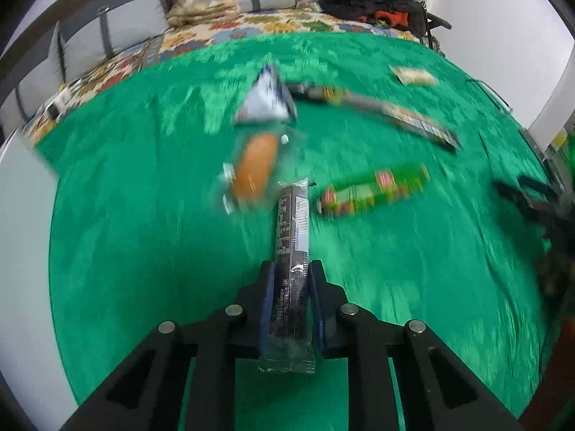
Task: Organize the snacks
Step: 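Grasp the clear-wrapped dark bar with the left gripper and lift it, then grasp the green sausage with the right gripper while the left gripper carries the dark bar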
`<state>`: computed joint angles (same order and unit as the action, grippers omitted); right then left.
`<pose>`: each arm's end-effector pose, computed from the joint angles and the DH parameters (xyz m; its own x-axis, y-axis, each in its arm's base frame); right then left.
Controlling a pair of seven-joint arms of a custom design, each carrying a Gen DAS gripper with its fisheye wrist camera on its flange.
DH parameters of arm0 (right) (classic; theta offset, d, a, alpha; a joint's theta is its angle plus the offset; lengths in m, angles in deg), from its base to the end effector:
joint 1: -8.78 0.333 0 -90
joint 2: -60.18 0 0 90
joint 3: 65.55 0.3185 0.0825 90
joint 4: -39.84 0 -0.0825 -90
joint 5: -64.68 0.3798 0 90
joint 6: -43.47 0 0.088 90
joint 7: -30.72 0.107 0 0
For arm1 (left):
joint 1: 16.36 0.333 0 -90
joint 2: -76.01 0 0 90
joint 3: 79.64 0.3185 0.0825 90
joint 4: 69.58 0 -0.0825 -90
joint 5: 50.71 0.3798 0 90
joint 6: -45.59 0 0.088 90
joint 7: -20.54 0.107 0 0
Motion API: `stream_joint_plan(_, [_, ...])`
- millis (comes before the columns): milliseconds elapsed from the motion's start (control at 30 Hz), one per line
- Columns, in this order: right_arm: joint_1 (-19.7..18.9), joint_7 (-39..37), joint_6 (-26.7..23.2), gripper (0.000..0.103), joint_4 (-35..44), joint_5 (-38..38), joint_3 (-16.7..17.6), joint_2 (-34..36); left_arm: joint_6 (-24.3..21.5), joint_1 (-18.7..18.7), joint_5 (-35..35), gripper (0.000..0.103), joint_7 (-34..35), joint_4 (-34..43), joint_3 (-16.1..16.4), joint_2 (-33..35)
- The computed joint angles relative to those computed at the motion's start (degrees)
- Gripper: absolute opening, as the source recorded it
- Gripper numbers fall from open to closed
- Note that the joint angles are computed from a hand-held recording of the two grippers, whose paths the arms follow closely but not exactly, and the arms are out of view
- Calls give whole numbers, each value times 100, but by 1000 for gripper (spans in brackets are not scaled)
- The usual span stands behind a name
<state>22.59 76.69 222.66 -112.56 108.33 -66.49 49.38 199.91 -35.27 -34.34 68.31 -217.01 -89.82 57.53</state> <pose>0.4405 0.0394 0.3688 0.2340 -0.9722 -0.0067 -0.7690 -0.1809 -0.6131 0.3878 -0.2276 0.4238 -0.0186 -0.9983 0.0549 -0.8854 -0.0090 -0.4648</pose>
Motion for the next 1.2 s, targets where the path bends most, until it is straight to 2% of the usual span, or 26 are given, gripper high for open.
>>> stream_joint_plan(67, [-4, 11, 1, 101, 0, -9, 6, 1, -218, -140, -123, 19, -407, -329, -188, -449])
stream_joint_plan(167, [-2, 11, 0, 101, -2, -12, 0, -2, -463, -561, -415, 19, -1014, -774, -357, -1079])
stream_joint_plan(233, [-3, 20, 2, 101, 0, -18, 6, 1, -658, -748, -466, 24, -1409, -935, -448, -1353])
stream_joint_plan(267, [-1, 15, 1, 101, -3, -16, 1, -1, -701, -851, -502, 42, -1523, -972, -429, -1406])
stream_joint_plan(300, [0, 15, 1, 101, -3, -17, 0, -1, -703, -940, -527, 66, -1610, -1010, -401, -1441])
stream_joint_plan(333, [-4, 24, 3, 101, -3, -23, 8, 0, -757, -932, -455, 75, -1740, -1000, -441, -1454])
stream_joint_plan(367, [-6, 29, 3, 101, -4, -27, 10, -1, -859, -840, -283, 81, -1932, -948, -553, -1452])
stream_joint_plan(467, [-3, 32, 4, 101, -5, -29, 8, -2, -710, -775, 3, 81, -2176, -875, -527, -1362])
stream_joint_plan(500, [-3, 33, 3, 101, -7, -30, 7, -4, -660, -747, 58, 81, -2199, -793, -486, -1239])
stream_joint_plan(567, [-4, 39, 4, 101, -7, -35, 9, -3, -953, -842, -18, 79, -1948, -466, -350, -837])
stream_joint_plan(600, [7, 27, -2, 101, -5, -23, -3, -4, -1122, -887, -59, 71, -1784, -331, -325, -688])
stream_joint_plan(633, [38, -9, -9, 101, -1, 16, -33, -7, -1373, -873, 47, 68, -1694, -156, -431, -536])
stream_joint_plan(667, [127, -84, -14, 101, 7, 83, -120, -10, -1388, -844, 241, 53, -1710, -135, -565, -543])
stream_joint_plan(700, [229, -457, -179, 101, 25, 247, -250, -68, -1263, -889, 231, 26, -1683, -193, -563, -588])
stream_joint_plan(733, [131, -514, -426, 100, 26, 8, -233, -137, -1177, -915, 219, 17, -1769, -283, -592, -684])
stream_joint_plan(767, [60, -666, -709, 99, 24, -211, -231, -237, -1206, -914, 233, 17, -1893, -332, -640, -755])
stream_joint_plan(833, [330, -1744, -1522, 99, 67, 145, -518, -661, -1126, -910, 304, 17, -2321, -586, -751, -1043])
stream_joint_plan(900, [441, -2497, -2394, 99, 221, 116, -545, -982, -834, -988, 221, 17, -2762, -970, -721, -1439])
stream_joint_plan(933, [485, -2859, -2963, 99, 381, -160, -455, -1117, -722, -1031, 170, 17, -2997, -1167, -709, -1668])
stream_joint_plan(967, [482, -3057, -3229, 99, 470, -346, -326, -1166, -673, -1082, 145, 17, -3176, -1321, -702, -1868])
stream_joint_plan(1000, [512, -3350, -3617, 99, 649, -807, -81, -1198, -663, -1158, 111, 17, -3314, -1466, -676, -2084])
stream_joint_plan(1033, [501, -3513, -3787, 99, 768, -1148, 150, -1164, -668, -1226, 79, 17, -3428, -1587, -635, -2293])
stream_joint_plan(1133, [385, -3361, -3460, 97, 956, -2281, 914, -811, -859, -1421, 40, 17, -3733, -1843, -609, -2929])
stream_joint_plan(1200, [187, -2543, -3223, 96, 1191, -3361, 1397, -347, -1008, -1528, 48, 17, -3872, -1933, -609, -3256])
